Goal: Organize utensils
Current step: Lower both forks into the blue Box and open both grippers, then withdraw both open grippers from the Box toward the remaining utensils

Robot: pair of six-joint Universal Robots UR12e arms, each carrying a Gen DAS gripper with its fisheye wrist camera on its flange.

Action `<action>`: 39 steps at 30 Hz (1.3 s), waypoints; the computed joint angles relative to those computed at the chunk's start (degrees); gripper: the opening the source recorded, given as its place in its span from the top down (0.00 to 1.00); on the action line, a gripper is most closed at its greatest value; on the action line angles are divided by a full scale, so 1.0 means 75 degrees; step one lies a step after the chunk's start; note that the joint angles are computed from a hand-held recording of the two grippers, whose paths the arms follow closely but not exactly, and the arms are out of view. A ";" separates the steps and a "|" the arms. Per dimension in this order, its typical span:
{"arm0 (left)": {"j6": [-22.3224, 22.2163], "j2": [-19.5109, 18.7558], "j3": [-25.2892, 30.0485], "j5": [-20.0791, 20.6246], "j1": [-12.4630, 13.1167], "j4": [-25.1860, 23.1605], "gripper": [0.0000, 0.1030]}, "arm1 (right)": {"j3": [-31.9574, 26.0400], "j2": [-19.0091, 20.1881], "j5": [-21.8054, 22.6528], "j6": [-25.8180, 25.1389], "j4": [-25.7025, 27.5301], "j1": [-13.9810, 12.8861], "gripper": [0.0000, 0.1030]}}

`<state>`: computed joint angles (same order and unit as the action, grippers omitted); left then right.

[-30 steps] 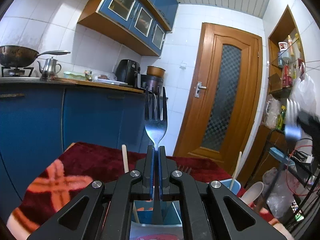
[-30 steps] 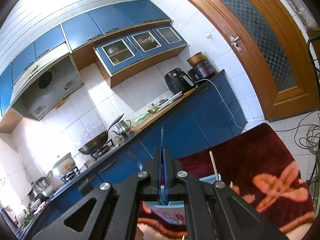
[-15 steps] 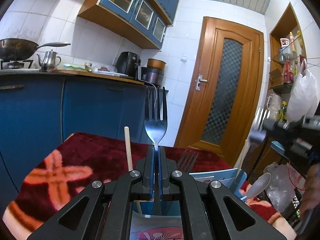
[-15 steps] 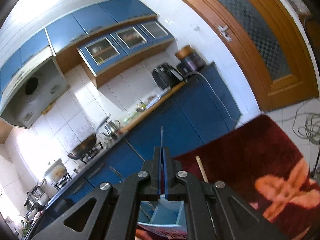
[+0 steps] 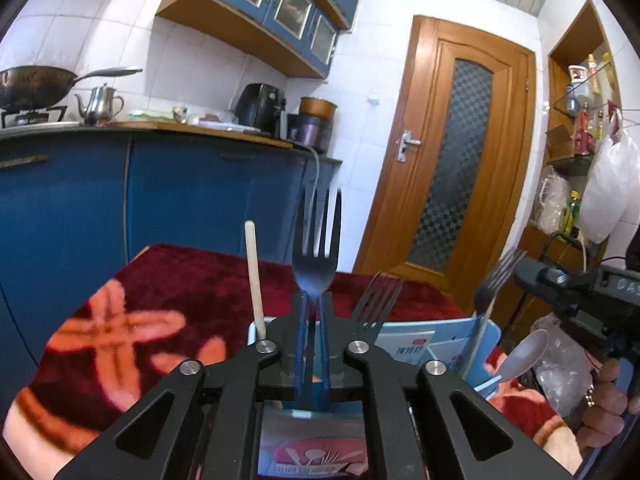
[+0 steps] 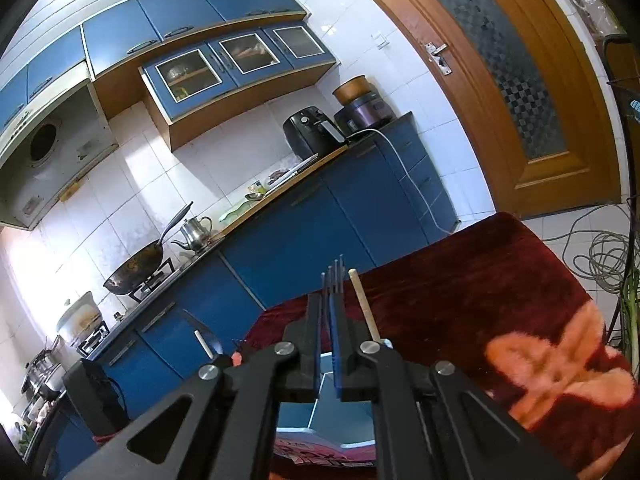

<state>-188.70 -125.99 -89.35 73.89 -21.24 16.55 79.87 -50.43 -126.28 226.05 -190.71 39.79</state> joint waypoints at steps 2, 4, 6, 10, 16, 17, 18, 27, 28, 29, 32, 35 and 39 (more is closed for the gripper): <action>0.0022 0.0045 -0.0035 -0.0029 0.0013 -0.0105 0.89 | 0.0016 -0.0022 -0.0025 -0.0054 -0.0089 0.0021 0.85; 0.0072 0.0113 -0.0080 -0.0061 0.0027 -0.0198 0.81 | 0.0059 -0.0051 -0.0057 -0.0174 -0.0262 0.0055 0.84; 0.0275 0.0208 -0.0128 -0.0175 0.0044 -0.0396 0.67 | 0.0084 -0.0086 -0.0129 -0.0237 -0.0345 0.0094 0.82; 0.0642 0.0435 -0.0366 -0.0299 0.0064 -0.0488 0.65 | 0.0268 -0.0206 -0.0034 0.0018 -0.0422 0.0147 0.74; 0.1152 0.0912 -0.0840 -0.0333 0.0068 -0.1105 0.64 | 0.0450 -0.0323 -0.0057 0.0282 -0.0317 0.0284 0.74; 0.1199 0.0977 -0.0915 -0.0345 0.0074 -0.1193 0.63 | 0.0482 -0.0340 -0.0067 0.0295 -0.0317 0.0306 0.74; 0.1236 0.1033 -0.0974 -0.0358 0.0079 -0.1276 0.63 | 0.0519 -0.0357 -0.0099 0.0311 -0.0321 0.0342 0.74; 0.1544 0.1528 -0.1432 -0.0297 0.0090 -0.2307 0.59 | 0.0974 -0.0593 -0.0265 0.0979 0.0013 0.0610 0.69; 0.1551 0.1583 -0.1486 -0.0301 0.0093 -0.2396 0.59 | 0.1024 -0.0620 -0.0261 0.1040 0.0072 0.0628 0.68; 0.1547 0.1613 -0.1500 -0.0305 0.0094 -0.2459 0.58 | 0.1094 -0.0653 -0.0276 0.1137 0.0164 0.0661 0.66; 0.1649 0.1712 -0.1581 -0.0305 0.0085 -0.2677 0.58 | 0.1300 -0.0735 -0.0236 0.1419 0.0304 0.0704 0.63; 0.1709 0.1804 -0.1647 -0.0125 0.0044 -0.2825 0.58 | 0.1497 -0.0864 -0.0144 0.1817 0.0710 0.0718 0.62; 0.1870 0.1923 -0.1773 -0.0004 0.0017 -0.2999 0.58 | 0.1717 -0.0988 0.0152 0.2184 0.1144 0.0721 0.57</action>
